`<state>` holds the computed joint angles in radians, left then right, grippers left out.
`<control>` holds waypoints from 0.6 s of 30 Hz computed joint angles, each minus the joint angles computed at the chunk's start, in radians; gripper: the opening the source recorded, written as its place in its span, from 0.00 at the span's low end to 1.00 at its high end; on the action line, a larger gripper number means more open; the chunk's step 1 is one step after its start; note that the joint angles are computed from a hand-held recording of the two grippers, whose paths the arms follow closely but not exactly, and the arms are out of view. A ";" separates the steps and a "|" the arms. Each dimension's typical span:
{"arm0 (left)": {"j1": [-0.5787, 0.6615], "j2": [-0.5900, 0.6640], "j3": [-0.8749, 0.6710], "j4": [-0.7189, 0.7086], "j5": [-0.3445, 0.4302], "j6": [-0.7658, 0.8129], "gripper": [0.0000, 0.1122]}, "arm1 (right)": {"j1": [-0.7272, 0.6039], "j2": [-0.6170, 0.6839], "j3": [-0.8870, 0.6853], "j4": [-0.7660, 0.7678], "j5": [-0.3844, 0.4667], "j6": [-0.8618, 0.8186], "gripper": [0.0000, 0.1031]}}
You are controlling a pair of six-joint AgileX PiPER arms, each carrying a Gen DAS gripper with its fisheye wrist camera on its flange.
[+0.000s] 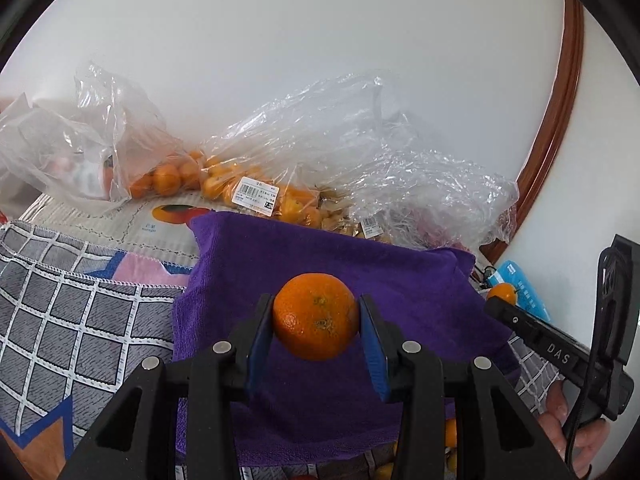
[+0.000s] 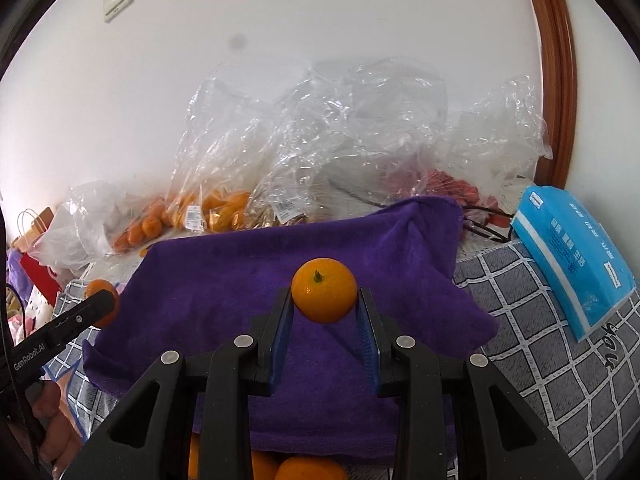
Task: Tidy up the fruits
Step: 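Lift both held oranges and carry them over the purple towel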
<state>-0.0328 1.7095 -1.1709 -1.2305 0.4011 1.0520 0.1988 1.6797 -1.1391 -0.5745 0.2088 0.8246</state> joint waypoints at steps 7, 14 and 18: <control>-0.012 0.030 -0.012 0.031 0.010 -0.017 0.35 | -0.004 0.027 -0.006 0.029 0.005 -0.033 0.31; 0.000 0.052 -0.028 0.040 0.040 -0.036 0.35 | -0.002 0.074 -0.039 0.127 0.037 -0.140 0.31; -0.002 0.063 -0.037 0.070 0.041 -0.068 0.35 | -0.008 0.094 -0.055 0.207 0.052 -0.208 0.31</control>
